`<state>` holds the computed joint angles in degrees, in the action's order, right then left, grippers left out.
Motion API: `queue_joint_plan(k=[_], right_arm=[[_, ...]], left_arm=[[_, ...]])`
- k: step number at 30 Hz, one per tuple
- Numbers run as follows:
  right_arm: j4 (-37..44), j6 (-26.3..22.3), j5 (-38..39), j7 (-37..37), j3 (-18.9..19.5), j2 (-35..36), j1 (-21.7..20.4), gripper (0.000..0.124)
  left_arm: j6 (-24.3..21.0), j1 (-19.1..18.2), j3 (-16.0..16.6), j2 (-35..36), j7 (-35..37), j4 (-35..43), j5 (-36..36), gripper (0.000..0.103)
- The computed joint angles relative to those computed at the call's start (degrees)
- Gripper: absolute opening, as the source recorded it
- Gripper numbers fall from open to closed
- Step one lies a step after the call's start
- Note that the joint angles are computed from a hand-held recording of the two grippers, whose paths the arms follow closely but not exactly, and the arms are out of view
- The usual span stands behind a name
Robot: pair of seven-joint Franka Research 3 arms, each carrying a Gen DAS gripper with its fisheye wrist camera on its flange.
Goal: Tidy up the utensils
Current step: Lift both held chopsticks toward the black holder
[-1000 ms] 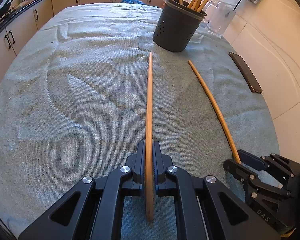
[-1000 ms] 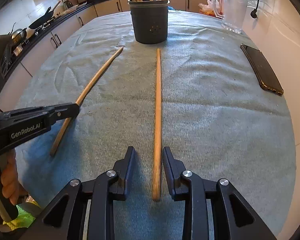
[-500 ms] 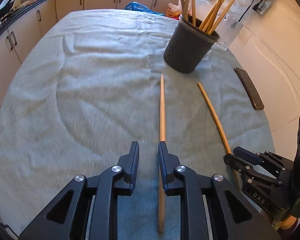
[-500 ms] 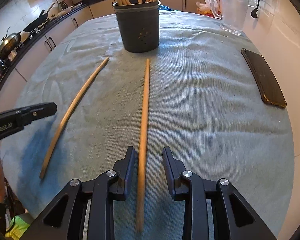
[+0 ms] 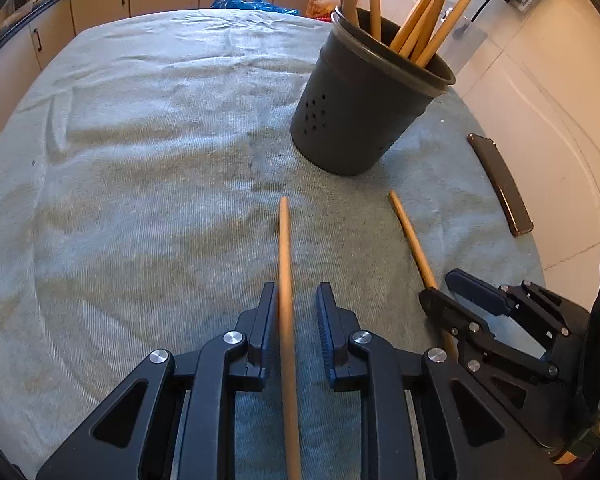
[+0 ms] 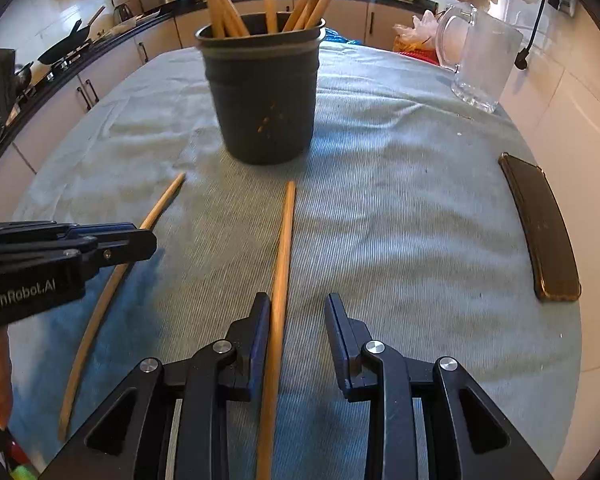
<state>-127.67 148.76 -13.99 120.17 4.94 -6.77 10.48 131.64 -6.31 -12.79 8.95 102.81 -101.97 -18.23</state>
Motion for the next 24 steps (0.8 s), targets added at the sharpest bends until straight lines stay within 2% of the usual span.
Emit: queue_joint_plan(k=[5,8,9,11,13,24], right_arm=[[1.95,0.05,-0.77,1.01,-0.28,1.81,0.01,0.031],[2.83,1.0,0.47,-0.15,-0.85,2.8,0.28,0.015],[2.84,1.49,1.45,-0.76,-1.04,2.94,0.44,0.009],[2.76,2.42,5.19,-2.92,-1.62,3.05,0.67,0.008],[2.01,3.23,5.71,-2.59,-1.7,2.33,0.51,0.008],[-4.42,7.44,-0.72,4.63,2.35,-7.26,-3.02,0.008]], left_arm=[[0.12,0.52,-0.24,1.23,0.19,1.1,-2.25,0.018],[1.31,0.59,-0.36,1.03,0.35,0.45,-2.54,0.015],[1.59,0.54,-0.24,0.72,0.09,0.04,-1.94,0.006],[2.25,0.72,-0.2,-0.11,0.19,-1.05,-2.52,0.006],[3.99,0.83,-0.08,-1.99,0.82,-3.11,-3.37,0.006],[11.04,-1.78,2.76,-13.39,4.49,-11.84,-8.33,0.006]])
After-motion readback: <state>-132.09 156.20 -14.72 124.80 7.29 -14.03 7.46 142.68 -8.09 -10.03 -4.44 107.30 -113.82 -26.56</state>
